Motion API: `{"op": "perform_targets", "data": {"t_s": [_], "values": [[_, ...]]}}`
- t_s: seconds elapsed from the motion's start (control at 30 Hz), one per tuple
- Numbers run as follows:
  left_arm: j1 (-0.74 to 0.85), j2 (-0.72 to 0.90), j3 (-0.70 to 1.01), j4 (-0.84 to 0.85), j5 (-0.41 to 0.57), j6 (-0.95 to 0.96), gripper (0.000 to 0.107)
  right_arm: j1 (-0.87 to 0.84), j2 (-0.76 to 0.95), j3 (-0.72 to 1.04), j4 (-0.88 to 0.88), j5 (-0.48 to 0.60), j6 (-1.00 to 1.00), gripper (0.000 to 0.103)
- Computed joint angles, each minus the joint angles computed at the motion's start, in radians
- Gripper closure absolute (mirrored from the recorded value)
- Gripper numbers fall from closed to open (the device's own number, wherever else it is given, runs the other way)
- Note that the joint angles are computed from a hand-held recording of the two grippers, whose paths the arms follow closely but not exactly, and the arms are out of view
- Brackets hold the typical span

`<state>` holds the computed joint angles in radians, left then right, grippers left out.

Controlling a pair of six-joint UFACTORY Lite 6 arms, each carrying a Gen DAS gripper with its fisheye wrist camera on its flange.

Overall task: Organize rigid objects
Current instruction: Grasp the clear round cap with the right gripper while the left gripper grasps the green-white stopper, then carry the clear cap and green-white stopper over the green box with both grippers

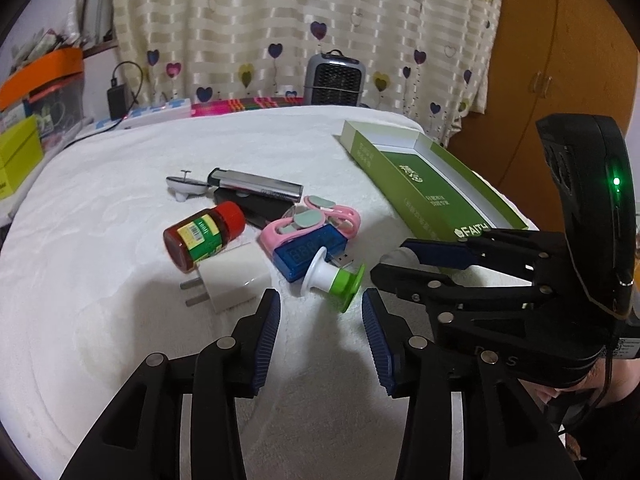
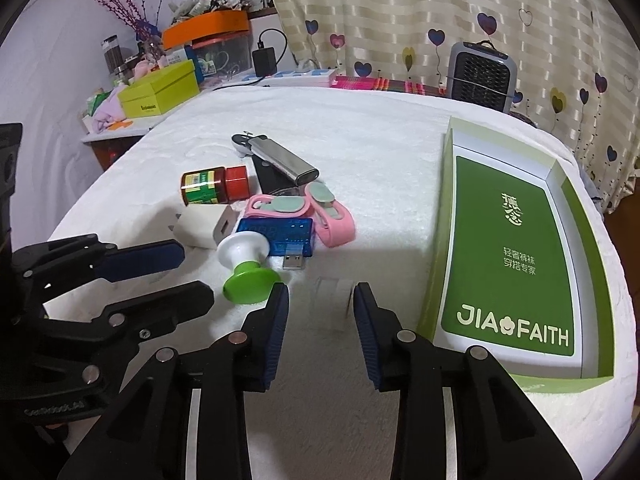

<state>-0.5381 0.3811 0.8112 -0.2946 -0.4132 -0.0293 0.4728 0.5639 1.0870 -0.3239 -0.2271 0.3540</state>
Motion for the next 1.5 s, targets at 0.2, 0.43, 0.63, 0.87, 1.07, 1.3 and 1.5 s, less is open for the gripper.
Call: {"op": "perform_targets", "data": {"t_s": [0.2,0.43,0.63,0.87,1.07,1.3,1.5], "values": [[0.003,0.039,0.05,0.013,0.028,0.019,0.065,-0.002,0.007,0.004,0.048,0.002,-0.076,0.083],[-0.003,0.085,0.123,-0.062,0.066,0.117,0.064,-0.018,-0.051,-0.064,0.043,-0.049,-0.095,0.083],[-0.011,0.146,0.209,-0.171,0.115,0.247,0.064,-0.037,-0.076,-0.104,-0.049,-0.09,-0.006,0.083],[-0.026,0.169,0.244,-0.288,0.131,0.337,0.071,-0.068,-0.091,-0.133,-0.116,-0.126,0.054,0.083],[-0.055,0.147,0.212,-0.341,0.106,0.343,0.072,-0.084,-0.112,-0.162,-0.176,-0.164,0.107,0.083],[-0.075,0.095,0.136,-0.33,0.048,0.24,0.072,-0.095,-0.134,-0.205,-0.174,-0.208,0.094,0.083],[-0.108,0.065,0.12,-0.396,0.031,0.279,0.072,-0.109,-0.165,-0.249,-0.179,-0.251,0.093,0.083]]}}
